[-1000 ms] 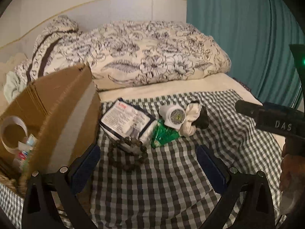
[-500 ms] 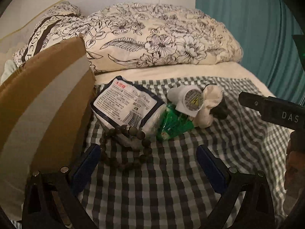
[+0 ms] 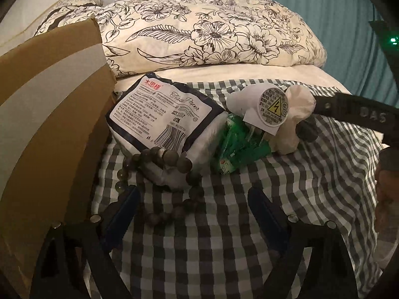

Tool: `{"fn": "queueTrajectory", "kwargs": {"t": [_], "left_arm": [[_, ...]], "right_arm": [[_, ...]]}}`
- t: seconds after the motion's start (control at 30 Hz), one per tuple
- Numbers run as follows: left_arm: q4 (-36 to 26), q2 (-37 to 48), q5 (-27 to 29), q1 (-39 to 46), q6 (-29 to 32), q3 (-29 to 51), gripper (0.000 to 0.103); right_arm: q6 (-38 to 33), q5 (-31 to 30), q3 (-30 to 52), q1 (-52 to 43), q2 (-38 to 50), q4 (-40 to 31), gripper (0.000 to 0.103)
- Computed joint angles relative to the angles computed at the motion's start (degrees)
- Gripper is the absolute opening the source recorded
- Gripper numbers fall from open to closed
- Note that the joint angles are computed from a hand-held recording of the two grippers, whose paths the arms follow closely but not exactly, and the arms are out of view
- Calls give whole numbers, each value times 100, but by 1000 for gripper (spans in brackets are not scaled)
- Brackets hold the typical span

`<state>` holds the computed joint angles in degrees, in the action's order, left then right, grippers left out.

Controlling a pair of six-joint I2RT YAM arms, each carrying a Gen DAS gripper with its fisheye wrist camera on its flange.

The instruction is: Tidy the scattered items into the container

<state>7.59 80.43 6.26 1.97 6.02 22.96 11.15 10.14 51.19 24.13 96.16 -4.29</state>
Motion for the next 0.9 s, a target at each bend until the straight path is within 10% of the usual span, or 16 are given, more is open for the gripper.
{"fn": "queueTrajectory", "kwargs": {"t": [0.37, 0.5, 0.9], "left_arm": [[97, 405, 94, -31, 27, 123, 51], [76, 296, 222, -21, 126, 63, 24], [-657, -645, 905, 381, 400, -27, 11]], "right_arm": [[33, -66, 430, -74, 763, 10, 97], [69, -63, 747, -72, 898, -447, 47], [325, -597, 212, -490, -161, -810, 46]]}}
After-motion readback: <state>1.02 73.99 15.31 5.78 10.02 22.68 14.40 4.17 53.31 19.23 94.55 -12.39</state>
